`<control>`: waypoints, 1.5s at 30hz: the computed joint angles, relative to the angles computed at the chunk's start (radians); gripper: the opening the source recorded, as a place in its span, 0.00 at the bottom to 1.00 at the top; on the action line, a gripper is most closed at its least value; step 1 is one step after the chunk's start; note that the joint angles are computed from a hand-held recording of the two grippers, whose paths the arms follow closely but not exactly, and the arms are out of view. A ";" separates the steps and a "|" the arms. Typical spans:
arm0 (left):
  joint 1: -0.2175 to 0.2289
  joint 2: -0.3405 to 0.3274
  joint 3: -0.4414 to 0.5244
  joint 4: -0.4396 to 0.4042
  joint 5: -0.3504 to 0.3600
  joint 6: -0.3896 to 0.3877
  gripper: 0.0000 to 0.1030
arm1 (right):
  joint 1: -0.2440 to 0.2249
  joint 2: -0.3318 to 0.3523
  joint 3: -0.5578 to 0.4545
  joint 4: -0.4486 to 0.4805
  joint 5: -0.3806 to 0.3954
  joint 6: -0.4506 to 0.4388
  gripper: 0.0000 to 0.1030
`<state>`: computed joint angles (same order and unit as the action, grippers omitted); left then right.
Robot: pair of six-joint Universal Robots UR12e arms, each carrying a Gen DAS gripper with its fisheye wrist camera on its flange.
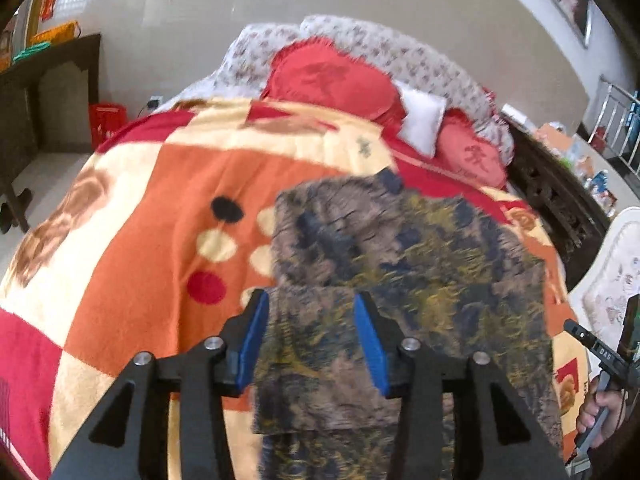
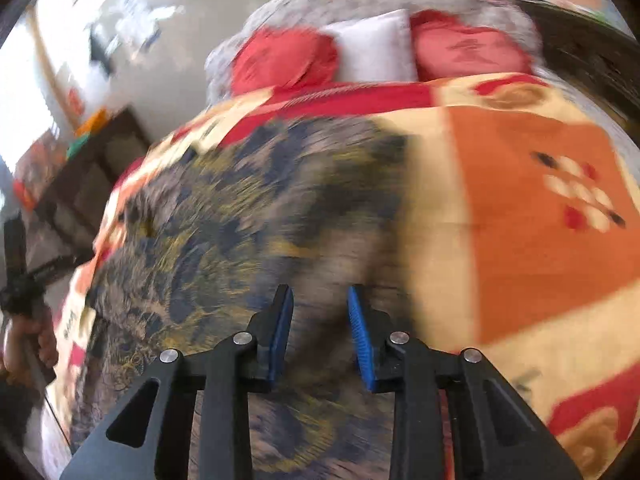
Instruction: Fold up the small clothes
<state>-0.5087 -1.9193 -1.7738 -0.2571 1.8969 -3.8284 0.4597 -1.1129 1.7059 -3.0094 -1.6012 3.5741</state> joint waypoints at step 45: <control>-0.091 -0.109 0.055 -0.129 0.118 0.072 0.39 | 0.000 0.082 -0.189 0.288 -0.065 -0.058 0.14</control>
<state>-0.5993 -2.0285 -1.7184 -0.3863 2.0147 -3.7561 0.4594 -1.0311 1.5167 -2.7210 -1.6660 3.5162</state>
